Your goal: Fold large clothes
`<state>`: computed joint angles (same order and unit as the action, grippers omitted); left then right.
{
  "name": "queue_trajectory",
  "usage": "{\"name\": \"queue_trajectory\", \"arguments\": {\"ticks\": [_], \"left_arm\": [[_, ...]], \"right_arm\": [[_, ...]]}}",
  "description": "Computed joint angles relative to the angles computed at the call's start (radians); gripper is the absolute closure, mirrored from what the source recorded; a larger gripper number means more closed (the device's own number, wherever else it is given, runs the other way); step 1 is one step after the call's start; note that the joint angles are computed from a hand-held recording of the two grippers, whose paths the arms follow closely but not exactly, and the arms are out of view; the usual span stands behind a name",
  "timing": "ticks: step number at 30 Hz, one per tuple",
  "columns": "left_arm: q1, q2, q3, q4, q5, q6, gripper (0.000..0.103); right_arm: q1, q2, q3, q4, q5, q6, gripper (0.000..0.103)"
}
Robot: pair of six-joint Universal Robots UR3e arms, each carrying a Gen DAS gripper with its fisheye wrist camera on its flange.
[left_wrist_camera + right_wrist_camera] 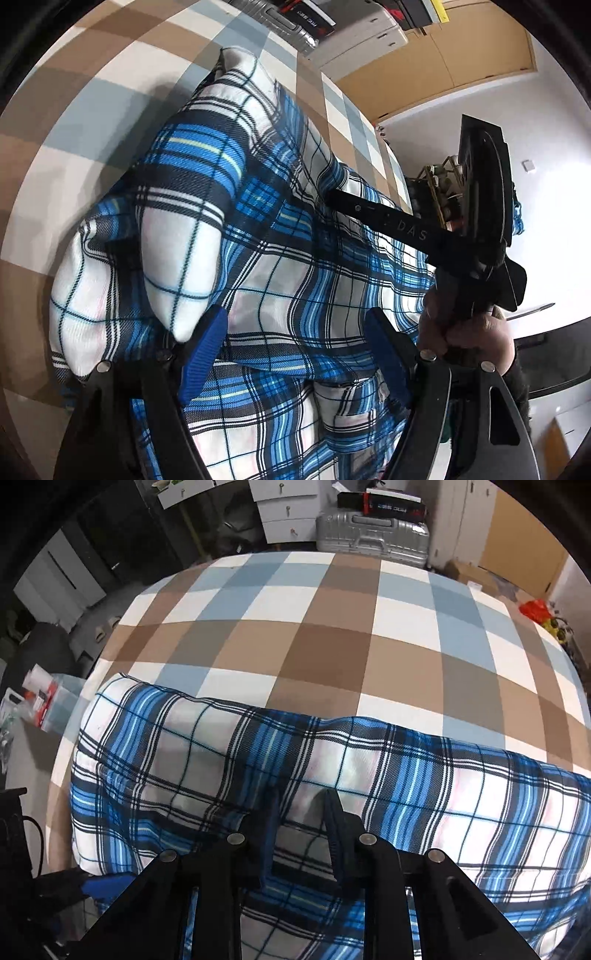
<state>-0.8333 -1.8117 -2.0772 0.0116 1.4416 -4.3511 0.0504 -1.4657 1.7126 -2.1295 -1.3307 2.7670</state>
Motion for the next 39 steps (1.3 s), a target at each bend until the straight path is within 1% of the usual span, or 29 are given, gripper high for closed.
{"name": "queue_trajectory", "arguments": {"ticks": [1,2,3,5,8,9,11,12,14,15,16,18,20,21,22,23,24,26,28,29,30,31,32,35,36,37,38,39], "left_arm": [[-0.005,-0.001,0.011,-0.010,0.004,-0.002,0.031],[-0.008,-0.002,0.017,-0.018,0.005,0.003,0.031],[-0.011,-0.003,0.024,-0.027,0.008,0.009,0.031],[-0.014,-0.009,0.033,-0.033,0.008,0.018,0.031],[0.004,-0.003,-0.005,0.016,-0.013,0.016,0.031],[0.010,-0.005,-0.024,0.050,-0.025,0.006,0.031],[0.033,-0.009,-0.077,0.137,-0.060,-0.015,0.031],[0.051,-0.017,-0.112,0.202,-0.088,-0.035,0.031],[0.079,-0.032,-0.164,0.303,-0.129,-0.070,0.031],[0.089,-0.043,-0.185,0.352,-0.142,-0.085,0.031],[0.094,-0.049,-0.190,0.364,-0.150,-0.088,0.031],[0.099,-0.048,-0.193,0.365,-0.159,-0.079,0.031],[0.096,-0.042,-0.182,0.337,-0.156,-0.067,0.031],[0.096,-0.041,-0.179,0.331,-0.154,-0.067,0.031],[0.093,-0.043,-0.177,0.332,-0.149,-0.072,0.031],[0.092,-0.050,-0.182,0.349,-0.146,-0.083,0.031],[0.092,-0.063,-0.188,0.380,-0.146,-0.103,0.031],[0.100,-0.127,-0.234,0.549,-0.150,-0.204,0.031],[0.127,-0.160,-0.297,0.682,-0.175,-0.266,0.031],[0.132,-0.168,-0.313,0.716,-0.179,-0.280,0.031],[0.136,-0.158,-0.322,0.713,-0.182,-0.281,0.031],[0.138,-0.148,-0.325,0.696,-0.187,-0.266,0.031],[0.133,-0.133,-0.318,0.662,-0.183,-0.254,0.031],[0.121,-0.123,-0.298,0.621,-0.169,-0.246,0.031],[0.120,-0.109,-0.296,0.595,-0.164,-0.245,0.031],[0.114,-0.093,-0.274,0.543,-0.159,-0.232,0.030],[0.123,-0.059,-0.261,0.480,-0.172,-0.198,0.030],[0.121,-0.023,-0.240,0.407,-0.170,-0.151,0.030]], "right_arm": [[0.005,0.002,-0.020,0.029,-0.007,0.000,0.079],[0.006,0.000,-0.036,0.061,-0.008,0.000,0.083],[-0.008,-0.002,-0.061,0.101,0.023,-0.008,0.085],[-0.063,-0.034,-0.073,0.125,0.167,-0.046,0.086],[-0.049,-0.031,-0.130,0.173,0.279,-0.081,0.084],[-0.019,-0.008,-0.163,0.189,0.267,-0.076,0.084],[0.063,0.059,-0.232,0.211,0.195,-0.066,0.085],[0.110,0.101,-0.255,0.211,0.138,-0.057,0.085],[0.151,0.158,-0.246,0.184,0.075,-0.067,0.089],[0.139,0.160,-0.210,0.151,0.084,-0.077,0.091],[0.111,0.144,-0.164,0.112,0.132,-0.084,0.092],[0.080,0.147,-0.181,0.166,0.175,-0.067,0.097],[0.076,0.144,-0.221,0.224,0.178,-0.078,0.095],[0.076,0.119,-0.207,0.204,0.187,-0.089,0.095],[0.074,0.080,-0.175,0.155,0.214,-0.104,0.092],[0.068,0.062,-0.165,0.140,0.250,-0.120,0.092],[0.065,0.052,-0.166,0.143,0.290,-0.130,0.092],[0.080,0.094,-0.222,0.197,0.325,-0.130,0.092],[0.127,0.160,-0.271,0.206,0.307,-0.104,0.092],[0.148,0.191,-0.287,0.208,0.276,-0.098,0.092],[0.173,0.224,-0.291,0.199,0.230,-0.083,0.092],[0.179,0.247,-0.281,0.191,0.215,-0.069,0.096],[0.157,0.234,-0.246,0.158,0.253,-0.062,0.096],[0.095,0.228,-0.242,0.223,0.326,-0.056,0.097],[0.065,0.174,-0.191,0.207,0.342,-0.067,0.096],[0.030,0.102,-0.120,0.172,0.361,-0.078,0.091],[-0.025,0.001,-0.027,0.141,0.398,-0.097,0.091],[-0.082,-0.093,0.048,0.141,0.431,-0.123,0.091]]}}
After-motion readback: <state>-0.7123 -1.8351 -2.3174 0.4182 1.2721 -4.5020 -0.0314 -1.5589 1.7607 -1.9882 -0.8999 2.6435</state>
